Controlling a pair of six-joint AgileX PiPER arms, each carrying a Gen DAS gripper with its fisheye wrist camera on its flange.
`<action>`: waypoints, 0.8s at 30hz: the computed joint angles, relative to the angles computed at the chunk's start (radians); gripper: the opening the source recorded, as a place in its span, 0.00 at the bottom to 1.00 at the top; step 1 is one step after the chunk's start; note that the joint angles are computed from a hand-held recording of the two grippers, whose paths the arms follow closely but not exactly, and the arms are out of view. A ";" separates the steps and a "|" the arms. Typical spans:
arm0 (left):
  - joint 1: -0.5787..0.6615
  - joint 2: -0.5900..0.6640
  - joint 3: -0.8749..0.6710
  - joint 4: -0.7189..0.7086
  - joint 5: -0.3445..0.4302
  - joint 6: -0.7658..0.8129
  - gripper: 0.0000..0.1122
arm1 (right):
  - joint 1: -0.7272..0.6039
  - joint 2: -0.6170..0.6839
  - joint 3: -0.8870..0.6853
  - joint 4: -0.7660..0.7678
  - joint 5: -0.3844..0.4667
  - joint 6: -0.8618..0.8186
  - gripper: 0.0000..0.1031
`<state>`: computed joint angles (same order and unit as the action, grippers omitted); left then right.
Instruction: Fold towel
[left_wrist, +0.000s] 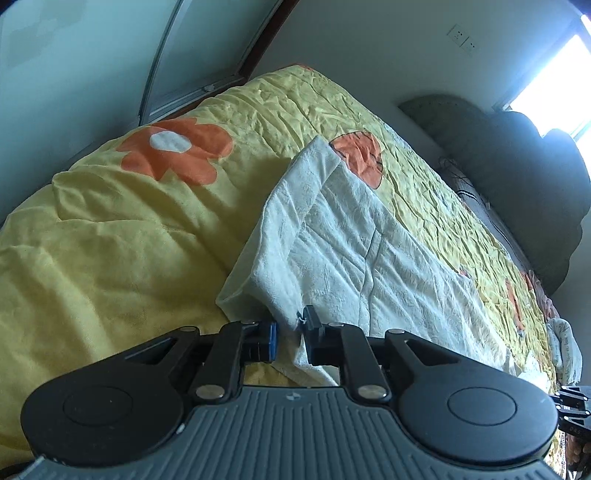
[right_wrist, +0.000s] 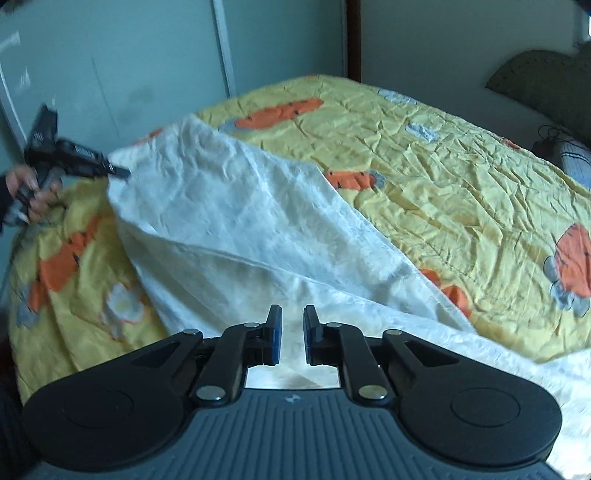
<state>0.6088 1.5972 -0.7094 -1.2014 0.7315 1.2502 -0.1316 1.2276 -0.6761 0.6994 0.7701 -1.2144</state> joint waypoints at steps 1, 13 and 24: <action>0.004 0.002 0.003 -0.009 0.004 0.010 0.22 | 0.013 0.046 -0.041 -0.048 0.004 0.021 0.11; 0.040 0.032 -0.009 -0.023 0.056 0.033 0.22 | 0.165 0.350 -0.373 -0.233 0.163 0.112 0.69; 0.048 0.046 -0.018 -0.021 0.073 0.035 0.22 | 0.182 0.263 -0.330 -0.262 0.374 0.029 0.10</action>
